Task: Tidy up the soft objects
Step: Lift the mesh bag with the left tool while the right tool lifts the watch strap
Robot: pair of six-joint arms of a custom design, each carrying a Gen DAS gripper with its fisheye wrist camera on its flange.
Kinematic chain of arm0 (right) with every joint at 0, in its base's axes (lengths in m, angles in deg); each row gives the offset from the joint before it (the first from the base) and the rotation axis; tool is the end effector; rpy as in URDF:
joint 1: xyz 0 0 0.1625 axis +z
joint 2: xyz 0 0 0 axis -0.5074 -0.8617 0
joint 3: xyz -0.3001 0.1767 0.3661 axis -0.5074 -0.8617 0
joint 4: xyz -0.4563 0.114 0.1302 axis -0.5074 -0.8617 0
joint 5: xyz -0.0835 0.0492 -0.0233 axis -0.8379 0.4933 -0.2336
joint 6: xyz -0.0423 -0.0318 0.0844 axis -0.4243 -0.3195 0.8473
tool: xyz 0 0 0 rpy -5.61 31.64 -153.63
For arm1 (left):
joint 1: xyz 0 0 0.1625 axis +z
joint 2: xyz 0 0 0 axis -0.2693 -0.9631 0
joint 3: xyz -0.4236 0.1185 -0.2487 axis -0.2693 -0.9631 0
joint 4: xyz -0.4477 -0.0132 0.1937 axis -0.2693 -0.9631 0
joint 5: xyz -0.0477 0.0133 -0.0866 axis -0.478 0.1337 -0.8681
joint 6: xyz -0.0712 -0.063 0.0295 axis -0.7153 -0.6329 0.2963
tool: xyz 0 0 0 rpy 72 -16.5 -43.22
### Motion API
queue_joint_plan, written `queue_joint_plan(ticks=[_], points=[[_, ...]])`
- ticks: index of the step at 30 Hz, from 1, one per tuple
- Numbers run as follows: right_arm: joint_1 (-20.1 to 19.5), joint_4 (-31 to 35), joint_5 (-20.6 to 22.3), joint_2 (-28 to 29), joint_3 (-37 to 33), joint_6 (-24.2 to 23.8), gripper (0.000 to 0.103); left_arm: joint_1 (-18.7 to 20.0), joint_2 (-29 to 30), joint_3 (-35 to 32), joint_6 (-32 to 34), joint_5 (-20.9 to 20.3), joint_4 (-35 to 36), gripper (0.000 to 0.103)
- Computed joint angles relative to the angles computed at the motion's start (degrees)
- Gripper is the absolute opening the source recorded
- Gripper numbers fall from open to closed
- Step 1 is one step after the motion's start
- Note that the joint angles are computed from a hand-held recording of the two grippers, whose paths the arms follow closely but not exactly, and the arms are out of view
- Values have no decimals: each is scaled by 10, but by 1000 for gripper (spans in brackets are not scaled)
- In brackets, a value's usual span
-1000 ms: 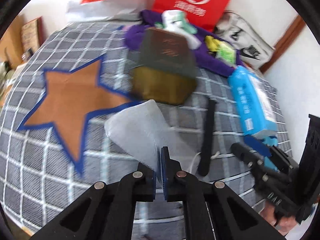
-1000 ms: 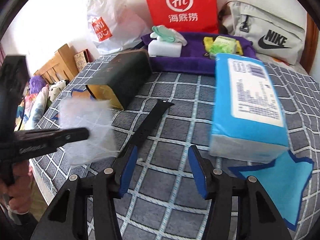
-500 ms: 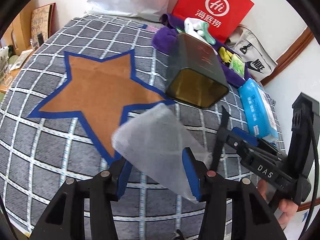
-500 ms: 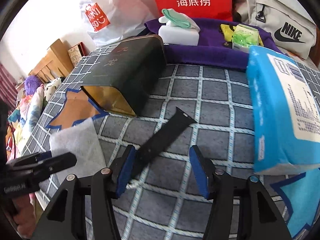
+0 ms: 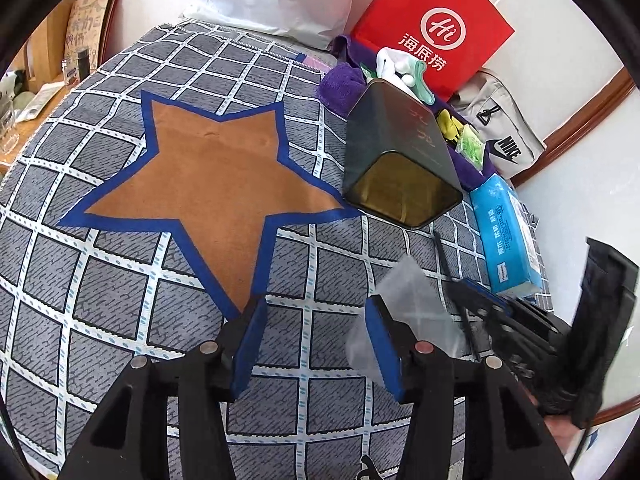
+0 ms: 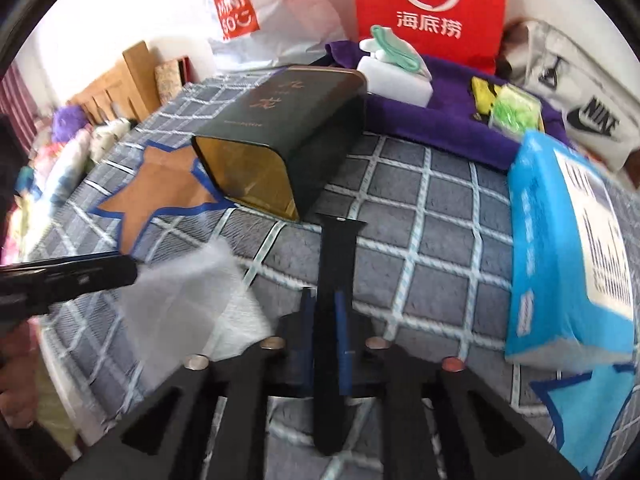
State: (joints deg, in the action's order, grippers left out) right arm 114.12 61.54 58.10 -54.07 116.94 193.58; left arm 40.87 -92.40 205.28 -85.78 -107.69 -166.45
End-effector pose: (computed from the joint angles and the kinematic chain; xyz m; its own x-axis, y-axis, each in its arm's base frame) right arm 0.0611 -0.2221 0.1856 -0.8077 0.1176 0.5777 -0.2301 0.8393 -0.4926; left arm -0.2282 -0.2907 0.0380 -0.8886 0.3352 -0.3133 0.3923 0.9091 -0.1400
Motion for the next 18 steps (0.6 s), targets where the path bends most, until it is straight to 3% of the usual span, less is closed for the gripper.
queue_joint_plan(ticks=[7, 9, 11, 13, 15, 18], points=[[-58, 32, -43, -49, 16, -11, 10, -18, 8, -7, -14, 9, 25, 52], [-68, 30, -57, -52, 17, -21, 17, -22, 8, -8, -16, 5, 29, 52], [-63, 21, -52, -43, 16, -32, 27, -25, 8, -8, -18, 4, 31, 52], [-39, 0, -19, -16, 11, -37, 43, -26, 7, -9, -19, 5, 35, 52], [-17, -30, 12, 3, 11, -52, 44, -26, 7, -9, -20, 5, 37, 52], [-29, -53, -1, -1, 18, -82, 41, -25, 7, -10, -17, 5, 37, 52]])
